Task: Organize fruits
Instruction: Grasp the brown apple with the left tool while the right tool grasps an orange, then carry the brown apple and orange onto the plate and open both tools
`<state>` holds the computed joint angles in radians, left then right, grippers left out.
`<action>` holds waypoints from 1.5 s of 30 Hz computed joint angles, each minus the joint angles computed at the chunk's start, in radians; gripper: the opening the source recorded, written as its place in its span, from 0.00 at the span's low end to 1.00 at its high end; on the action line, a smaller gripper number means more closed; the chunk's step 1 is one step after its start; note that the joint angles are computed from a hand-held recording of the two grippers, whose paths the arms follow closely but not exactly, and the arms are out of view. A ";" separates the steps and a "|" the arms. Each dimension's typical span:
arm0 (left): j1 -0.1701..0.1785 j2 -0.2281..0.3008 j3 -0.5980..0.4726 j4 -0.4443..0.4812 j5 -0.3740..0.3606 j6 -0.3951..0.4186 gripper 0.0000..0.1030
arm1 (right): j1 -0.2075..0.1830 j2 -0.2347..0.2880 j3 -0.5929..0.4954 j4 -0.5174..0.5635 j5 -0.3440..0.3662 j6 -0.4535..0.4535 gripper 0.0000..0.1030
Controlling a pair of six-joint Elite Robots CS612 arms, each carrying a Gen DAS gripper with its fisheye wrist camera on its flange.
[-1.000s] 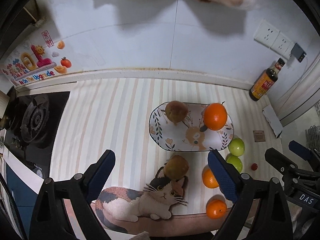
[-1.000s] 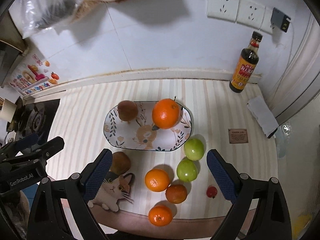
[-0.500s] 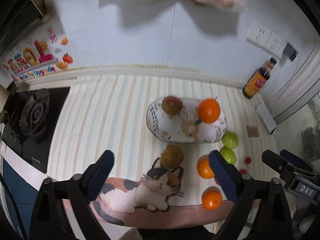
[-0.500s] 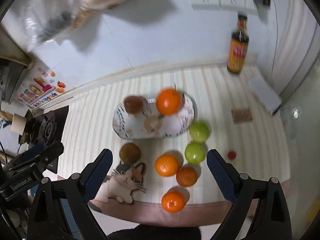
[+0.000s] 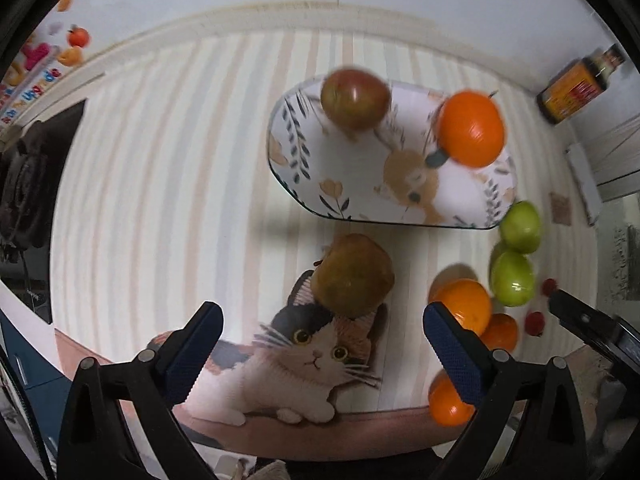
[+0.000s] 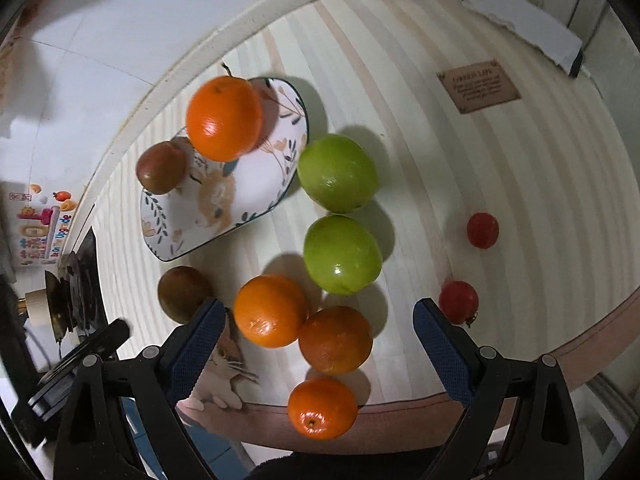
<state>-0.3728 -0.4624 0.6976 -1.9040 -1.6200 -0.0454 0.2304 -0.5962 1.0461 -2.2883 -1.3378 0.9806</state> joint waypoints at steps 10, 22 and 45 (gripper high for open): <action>-0.030 0.134 -0.178 0.168 0.056 0.108 0.87 | 0.005 0.051 -0.098 0.072 0.023 -0.123 0.80; 0.015 0.021 0.050 0.032 0.033 0.028 0.62 | 0.032 0.191 -0.387 0.350 0.067 -0.374 0.79; 0.049 0.001 0.100 0.010 0.009 0.001 0.62 | 0.063 0.299 -0.576 0.579 0.029 -0.395 0.67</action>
